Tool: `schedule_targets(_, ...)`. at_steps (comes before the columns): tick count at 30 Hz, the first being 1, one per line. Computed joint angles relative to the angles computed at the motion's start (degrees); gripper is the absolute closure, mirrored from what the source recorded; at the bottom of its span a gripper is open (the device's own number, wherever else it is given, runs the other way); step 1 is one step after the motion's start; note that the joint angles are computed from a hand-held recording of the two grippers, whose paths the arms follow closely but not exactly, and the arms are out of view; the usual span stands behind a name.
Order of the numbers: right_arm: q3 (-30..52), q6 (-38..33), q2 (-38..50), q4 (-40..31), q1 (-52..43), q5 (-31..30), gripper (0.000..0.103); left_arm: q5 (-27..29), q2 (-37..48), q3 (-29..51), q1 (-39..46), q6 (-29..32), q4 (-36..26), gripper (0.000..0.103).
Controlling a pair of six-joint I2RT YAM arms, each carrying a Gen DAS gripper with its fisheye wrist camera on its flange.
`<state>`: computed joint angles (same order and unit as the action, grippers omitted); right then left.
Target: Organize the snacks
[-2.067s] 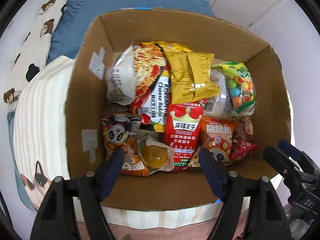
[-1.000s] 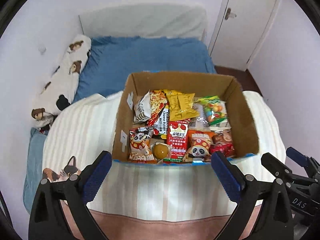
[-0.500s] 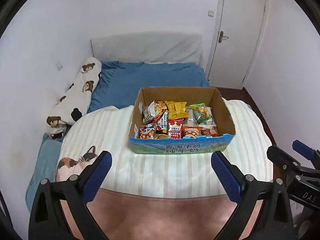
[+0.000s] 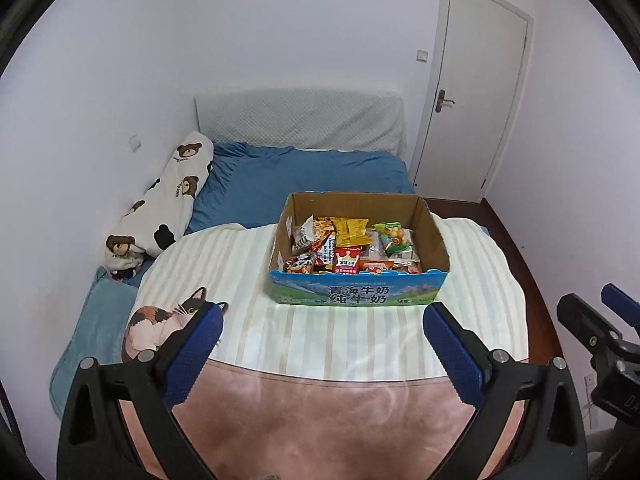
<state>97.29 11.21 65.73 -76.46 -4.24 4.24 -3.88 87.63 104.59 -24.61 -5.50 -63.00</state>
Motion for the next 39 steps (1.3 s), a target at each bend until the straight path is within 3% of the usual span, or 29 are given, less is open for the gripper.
schedule_targets(8, -1.3, -0.2, -0.9, 0.6, -0.4, 0.4, 0.0, -4.1, -0.8, -1.5, -2.3, -0.2, 2.1, 0.0)
schedule_targets(16, -2.9, -1.2, 3.3, 6.3, -2.8, 0.3, 0.0, -6.4, 2.6, -1.4, -2.5, -0.1, 5.2, 0.0)
schedule_targets(30, -3.9, -1.0, 13.2, 14.3, -4.4, 0.9, 0.0, -7.0, 15.4, 8.6, -1.3, 0.3, 5.9, 0.0)
schedule_targets(39, -4.5, -0.2, 15.0, 16.2, -4.4, 1.9, 0.0, -6.4, 18.8, 11.8, -1.3, 0.4, 5.2, 0.0)
